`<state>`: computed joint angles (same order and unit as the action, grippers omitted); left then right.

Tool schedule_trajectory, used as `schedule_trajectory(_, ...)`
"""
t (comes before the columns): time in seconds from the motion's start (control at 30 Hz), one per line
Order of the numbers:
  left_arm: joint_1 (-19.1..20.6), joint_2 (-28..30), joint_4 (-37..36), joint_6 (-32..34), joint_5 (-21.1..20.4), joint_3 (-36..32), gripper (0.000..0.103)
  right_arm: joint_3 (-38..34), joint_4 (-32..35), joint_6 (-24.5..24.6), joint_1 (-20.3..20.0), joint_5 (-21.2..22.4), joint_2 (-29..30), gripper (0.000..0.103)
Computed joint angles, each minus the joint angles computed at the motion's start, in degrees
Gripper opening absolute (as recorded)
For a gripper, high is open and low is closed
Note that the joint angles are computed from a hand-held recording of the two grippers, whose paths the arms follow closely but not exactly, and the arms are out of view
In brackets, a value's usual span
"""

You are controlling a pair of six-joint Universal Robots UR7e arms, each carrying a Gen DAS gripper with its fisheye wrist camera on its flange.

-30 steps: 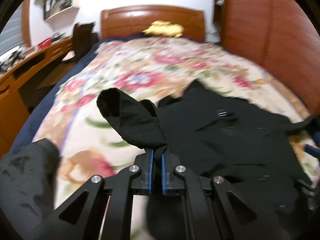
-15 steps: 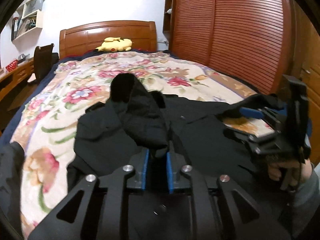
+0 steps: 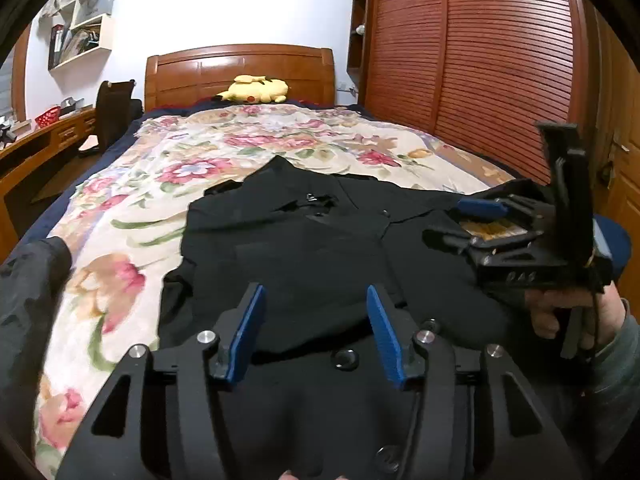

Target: Fold large clothes

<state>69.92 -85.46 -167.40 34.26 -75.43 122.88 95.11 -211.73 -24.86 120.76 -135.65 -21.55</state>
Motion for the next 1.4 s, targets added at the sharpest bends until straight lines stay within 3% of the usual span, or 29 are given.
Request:
schedule_trajectory(0.2, 2.2, -1.0, -1.0, 0.6, -0.2, -1.0, 0.054, -3.4, 5.5, 0.0, 0.2, 2.0, 2.5, 0.082)
schedule_trajectory(0.37, 4.7, -0.9, -2.0, 0.7, 0.1, -2.4, 0.054, -6.5, 11.2, 0.5, -0.2, 4.4, 4.4, 0.070)
schedule_trajectory(0.7, 7.3, 0.7, -2.8, 0.8, 0.5, -4.2, 0.054, -11.6, 22.9, -0.2, -0.8, 6.6, 8.0, 0.062)
schedule_trajectory(0.8, 7.4, 1.1, -3.5, 0.9, 0.6, -4.2, 0.054, -12.2, 25.0, 0.0, -1.2, 6.7, 8.3, 0.052)
schedule_trajectory(0.87, 7.3, 1.2, -3.9, 1.0, 0.9, -4.0, 0.054, -12.2, 25.9, 0.3, -1.5, 7.0, 8.3, 0.038)
schedule_trajectory(0.9, 7.2, 1.4, -4.6, 1.0, 1.1, -3.8, 0.054, -12.2, 26.2, 0.3, -1.5, 7.1, 8.3, 0.031)
schedule_trajectory(0.93, 7.1, 1.5, -5.4, 1.1, 1.2, -3.5, 0.054, -12.1, 26.5, 0.4, -1.6, 7.4, 8.3, 0.015)
schedule_trajectory(0.97, 7.0, 1.6, -5.7, 1.0, 1.2, -3.4, 0.054, -12.0, 26.7, 0.4, -1.7, 7.5, 8.3, 0.007)
schedule_trajectory(1.03, 7.0, 1.7, -5.9, 0.9, 1.1, -3.2, 0.054, -11.6, 26.7, 0.1, -1.7, 8.4, 8.1, 0.002)
schedule_trajectory(1.4, 6.0, 2.5, -7.4, 1.7, 2.3, -1.8, 0.054, -6.5, 13.4, -1.3, -1.0, 8.3, 5.6, 0.000)
